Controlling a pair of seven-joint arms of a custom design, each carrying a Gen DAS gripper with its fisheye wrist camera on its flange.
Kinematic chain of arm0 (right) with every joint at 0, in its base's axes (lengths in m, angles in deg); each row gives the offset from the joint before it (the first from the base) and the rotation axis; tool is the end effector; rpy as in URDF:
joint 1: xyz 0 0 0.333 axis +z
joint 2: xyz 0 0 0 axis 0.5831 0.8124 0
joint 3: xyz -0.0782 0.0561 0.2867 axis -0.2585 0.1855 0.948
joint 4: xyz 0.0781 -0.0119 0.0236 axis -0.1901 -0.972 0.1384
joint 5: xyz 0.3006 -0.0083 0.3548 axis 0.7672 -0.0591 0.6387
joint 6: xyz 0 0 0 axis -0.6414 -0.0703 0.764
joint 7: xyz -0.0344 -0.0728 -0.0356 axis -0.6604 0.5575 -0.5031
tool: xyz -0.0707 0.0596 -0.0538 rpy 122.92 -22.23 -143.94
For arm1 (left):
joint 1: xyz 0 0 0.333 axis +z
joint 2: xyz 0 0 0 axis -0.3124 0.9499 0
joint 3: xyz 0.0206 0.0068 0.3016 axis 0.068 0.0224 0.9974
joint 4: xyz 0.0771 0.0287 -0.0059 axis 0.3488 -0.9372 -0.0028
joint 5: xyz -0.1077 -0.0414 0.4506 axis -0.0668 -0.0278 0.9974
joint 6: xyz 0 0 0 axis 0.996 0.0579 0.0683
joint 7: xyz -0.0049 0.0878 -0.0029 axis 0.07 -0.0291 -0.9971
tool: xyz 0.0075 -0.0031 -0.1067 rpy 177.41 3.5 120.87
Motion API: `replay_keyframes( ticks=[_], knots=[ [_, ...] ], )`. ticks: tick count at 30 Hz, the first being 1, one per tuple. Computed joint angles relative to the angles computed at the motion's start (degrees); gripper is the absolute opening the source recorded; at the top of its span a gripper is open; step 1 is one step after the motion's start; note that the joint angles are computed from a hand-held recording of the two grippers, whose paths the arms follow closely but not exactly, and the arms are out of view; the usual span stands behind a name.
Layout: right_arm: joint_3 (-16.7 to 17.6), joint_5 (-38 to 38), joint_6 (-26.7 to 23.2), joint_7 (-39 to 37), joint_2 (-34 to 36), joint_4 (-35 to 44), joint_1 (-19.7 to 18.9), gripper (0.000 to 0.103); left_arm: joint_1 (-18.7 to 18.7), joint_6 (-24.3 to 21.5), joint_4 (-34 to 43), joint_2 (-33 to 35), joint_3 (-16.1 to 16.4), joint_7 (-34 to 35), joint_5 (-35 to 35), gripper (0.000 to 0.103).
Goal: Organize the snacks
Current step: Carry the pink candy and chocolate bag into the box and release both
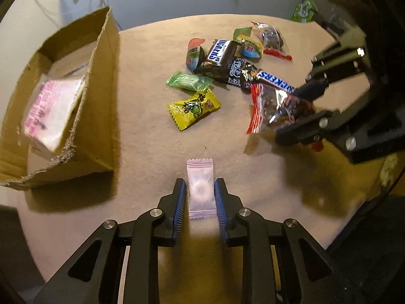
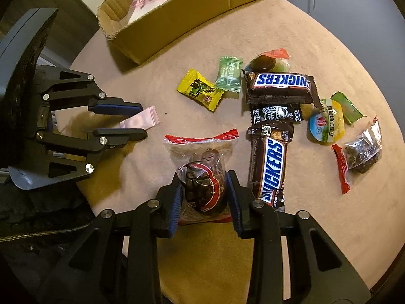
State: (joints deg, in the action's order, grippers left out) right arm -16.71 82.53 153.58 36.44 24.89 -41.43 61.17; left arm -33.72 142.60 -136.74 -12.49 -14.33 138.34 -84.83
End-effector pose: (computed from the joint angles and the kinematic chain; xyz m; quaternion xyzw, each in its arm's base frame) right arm 0.5484 0.3838 0.4192 -0.8583 0.5008 0.0391 0.1048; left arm 0.5251 -0.2767 0.4120 -0.4101 0.8946 -0.1665 0.0618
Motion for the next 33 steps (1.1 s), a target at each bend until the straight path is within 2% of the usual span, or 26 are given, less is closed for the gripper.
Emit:
replay_keyframes(
  ticks=[4,10,15,23,33],
  knots=[
    [-0.01,-0.1,0.4,0.46,0.05,-0.36,0.05,0.034,-0.28,0.47,-0.69,-0.41,0.3,1.32,-1.11,0.021],
    [0.14,-0.48,1.37,0.95,0.46,-0.59,0.32,0.034,0.8,-2.88,0.45,-0.3,2.29,1.21,-10.41,0.018],
    [-0.06,-0.33,1.1,0.79,0.49,0.5,0.06,0.034,1.78,-3.03,-0.42,-2.18,2.84,0.49,-13.52,0.018],
    [-0.45,-1.85,0.53,0.79,2.82,5.84,-0.31,0.034,2.75,-1.96,-2.3,-7.42,4.66,0.44,-14.79,0.018],
    [-0.99,-4.86,-0.05,0.14,9.32,17.87,-0.33,0.034,5.44,1.28,0.56,-6.17,6.08,-1.28,-12.83,0.018]
  ],
)
